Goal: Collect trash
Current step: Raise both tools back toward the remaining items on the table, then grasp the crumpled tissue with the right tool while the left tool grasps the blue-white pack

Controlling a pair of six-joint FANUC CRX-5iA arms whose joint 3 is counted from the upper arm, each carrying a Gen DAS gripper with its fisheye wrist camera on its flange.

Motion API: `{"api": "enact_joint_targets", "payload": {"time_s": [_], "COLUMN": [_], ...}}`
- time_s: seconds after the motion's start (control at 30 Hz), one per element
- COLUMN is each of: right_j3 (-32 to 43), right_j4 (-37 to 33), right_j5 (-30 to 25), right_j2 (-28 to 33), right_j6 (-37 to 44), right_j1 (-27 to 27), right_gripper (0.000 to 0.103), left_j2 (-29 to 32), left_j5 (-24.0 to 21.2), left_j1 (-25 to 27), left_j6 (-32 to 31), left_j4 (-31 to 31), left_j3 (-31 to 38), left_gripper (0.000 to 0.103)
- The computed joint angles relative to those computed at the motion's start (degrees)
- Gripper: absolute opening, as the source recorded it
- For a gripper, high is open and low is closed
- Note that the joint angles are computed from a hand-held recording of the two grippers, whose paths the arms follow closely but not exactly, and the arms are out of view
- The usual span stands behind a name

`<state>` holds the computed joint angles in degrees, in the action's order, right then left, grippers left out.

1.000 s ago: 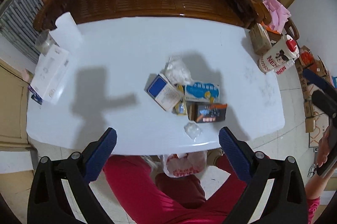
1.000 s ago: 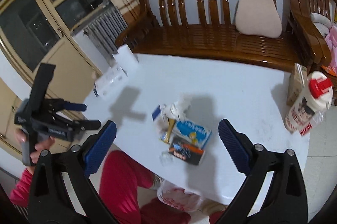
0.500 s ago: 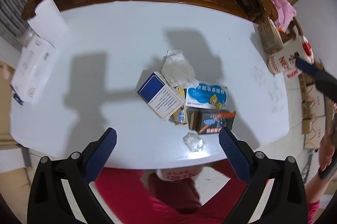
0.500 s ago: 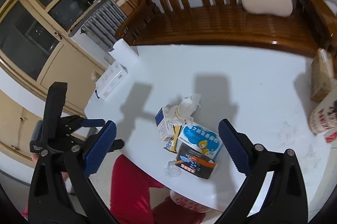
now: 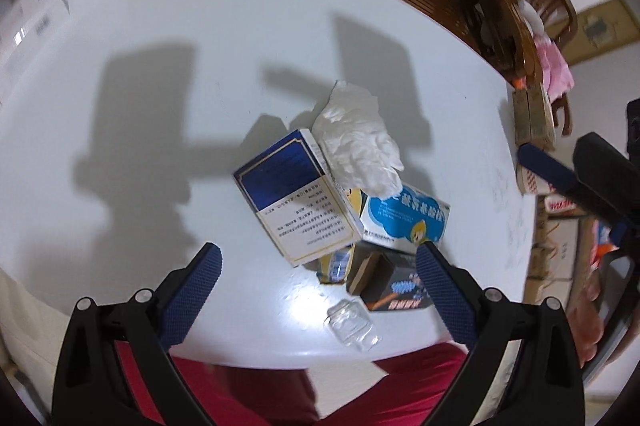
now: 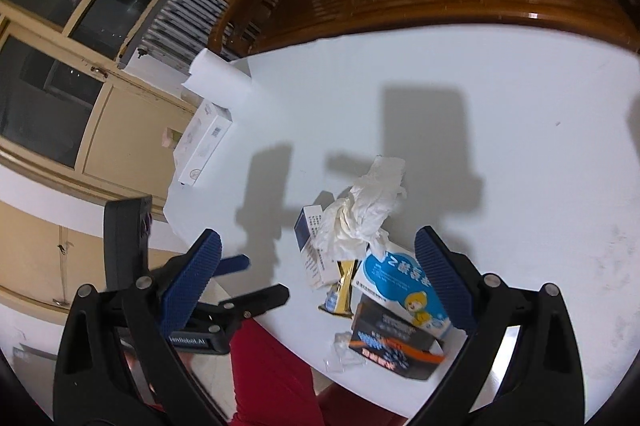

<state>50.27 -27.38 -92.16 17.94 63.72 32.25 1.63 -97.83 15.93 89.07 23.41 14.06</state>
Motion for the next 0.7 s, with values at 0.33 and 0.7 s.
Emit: {"api": "enact_joint_targets", "payload": {"time_s": [0.33, 0.7], "right_j3": [-0.74, -0.81], "right_j4": [-3.95, -6.07], "right_j5": [0.19, 0.64], "right_j2": [3.64, 6.71], "right_j6": [-0.89, -2.57], "right_j1": [-0.99, -1.5], "right_gripper": [0.095, 0.095], "left_j2": [-2.86, -3.37], "left_j5": [7.87, 12.45], "left_j1": [2.51, 3.15], "left_j6": [0.8, 2.34], "left_j4": [7.08, 11.26], "left_j3": [-11.46, -16.81], "left_gripper": [0.095, 0.095]}}
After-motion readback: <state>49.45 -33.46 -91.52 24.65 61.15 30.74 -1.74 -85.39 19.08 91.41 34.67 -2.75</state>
